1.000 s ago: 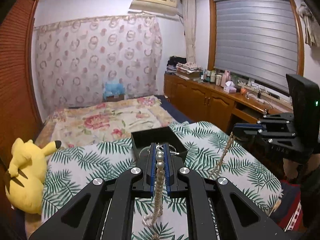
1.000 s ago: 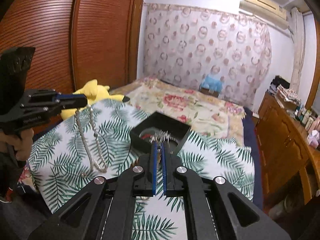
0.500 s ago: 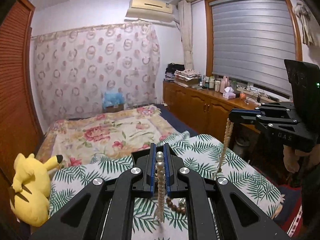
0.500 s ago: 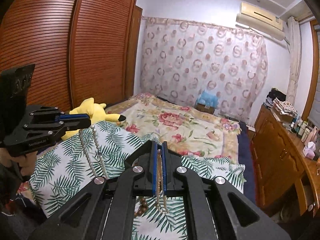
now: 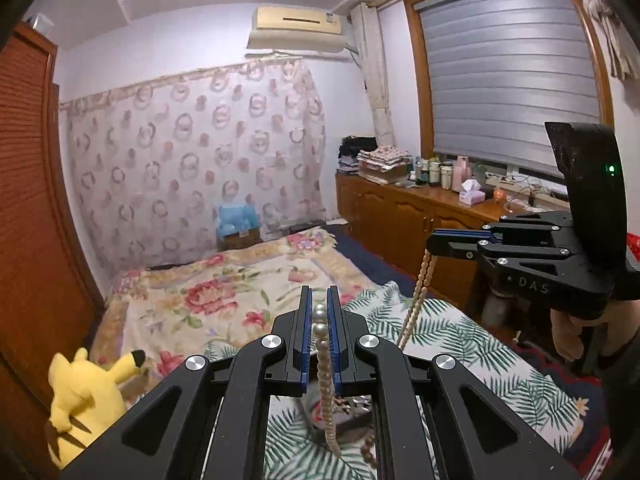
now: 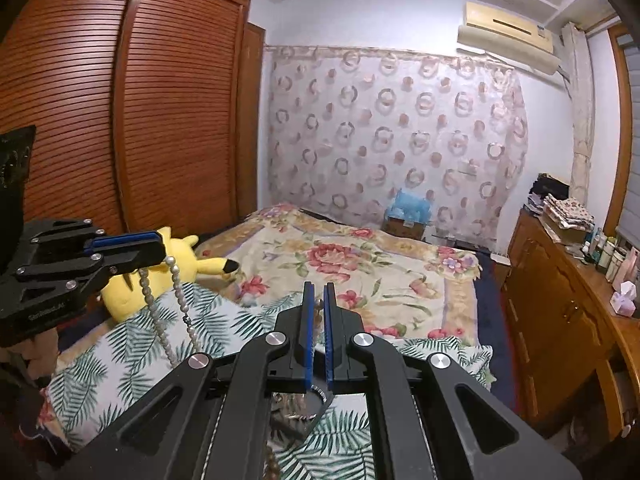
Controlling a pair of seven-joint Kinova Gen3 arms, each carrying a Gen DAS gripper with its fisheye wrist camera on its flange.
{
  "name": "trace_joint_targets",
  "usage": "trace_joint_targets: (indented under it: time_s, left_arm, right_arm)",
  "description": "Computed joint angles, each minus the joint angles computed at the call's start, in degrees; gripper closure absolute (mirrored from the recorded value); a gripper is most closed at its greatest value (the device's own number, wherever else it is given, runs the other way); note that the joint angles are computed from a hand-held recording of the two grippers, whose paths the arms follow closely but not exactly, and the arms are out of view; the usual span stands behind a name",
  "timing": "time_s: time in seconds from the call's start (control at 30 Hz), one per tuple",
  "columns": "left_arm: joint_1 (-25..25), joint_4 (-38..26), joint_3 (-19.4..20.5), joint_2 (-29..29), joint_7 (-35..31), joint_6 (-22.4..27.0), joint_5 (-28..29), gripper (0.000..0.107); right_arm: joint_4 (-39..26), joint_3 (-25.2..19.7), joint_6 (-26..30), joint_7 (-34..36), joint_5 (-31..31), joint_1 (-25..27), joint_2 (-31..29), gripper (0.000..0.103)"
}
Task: Organize jewelry
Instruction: 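Carry the pearl necklace to the black box with the left tool while the right tool carries a silver chain, then open both tools over the black box to drop the jewelry in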
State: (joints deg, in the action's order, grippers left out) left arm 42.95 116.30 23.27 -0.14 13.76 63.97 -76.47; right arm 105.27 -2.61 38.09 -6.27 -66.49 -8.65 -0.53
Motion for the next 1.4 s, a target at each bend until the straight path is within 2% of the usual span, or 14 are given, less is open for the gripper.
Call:
trace_joint_targets:
  time_s: [0.3, 0.63, 0.77, 0.9, 1.13, 1.3, 1.4]
  left_arm:
    - [-3.75, -2.11, -3.33, 1.50, -2.55, -5.52, 0.15, 0.101]
    - [-5.94, 1.34, -6.91, 5.28, 2.96, -13.43, -0.50, 0.101]
    - [-6.04, 2.65, -7.61, 5.56, 4.63, -14.77, -0.57, 0.101]
    - [-5.93, 4.40, -7.80, 5.83, 6.84, -15.89, -1.00, 0.101]
    - [-5.56, 6.54, -8.27, 7.67, 10.68, -18.45, -2.26, 0.101]
    - [-5.15, 7.42, -8.96, 9.05, 13.29, -20.05, -3.48, 0.101]
    - [-5.09, 7.24, -9.30, 9.84, 13.56, -20.72, -3.66, 0.101]
  right_arm:
    - [-5.50, -2.49, -3.39, -7.37, 5.37, -0.71, 4.14, 0.098]
    - [-9.44, -6.44, -7.71, -15.04, 13.39, -1.42, 7.63, 0.098]
    - [-9.30, -8.24, -7.77, -14.54, 12.68, -0.51, 9.51, 0.098]
    - [-7.76, -10.12, -11.20, -15.69, 13.99, -1.03, 11.63, 0.098]
    - [-6.68, -12.39, -15.24, -23.25, 22.71, -2.88, 15.90, 0.098]
    - [-6.82, -15.35, -14.49, -25.68, 25.04, -0.21, 18.12, 0.098]
    - [-7.34, -17.66, -12.85, -24.56, 24.57, 2.29, 19.37, 0.097]
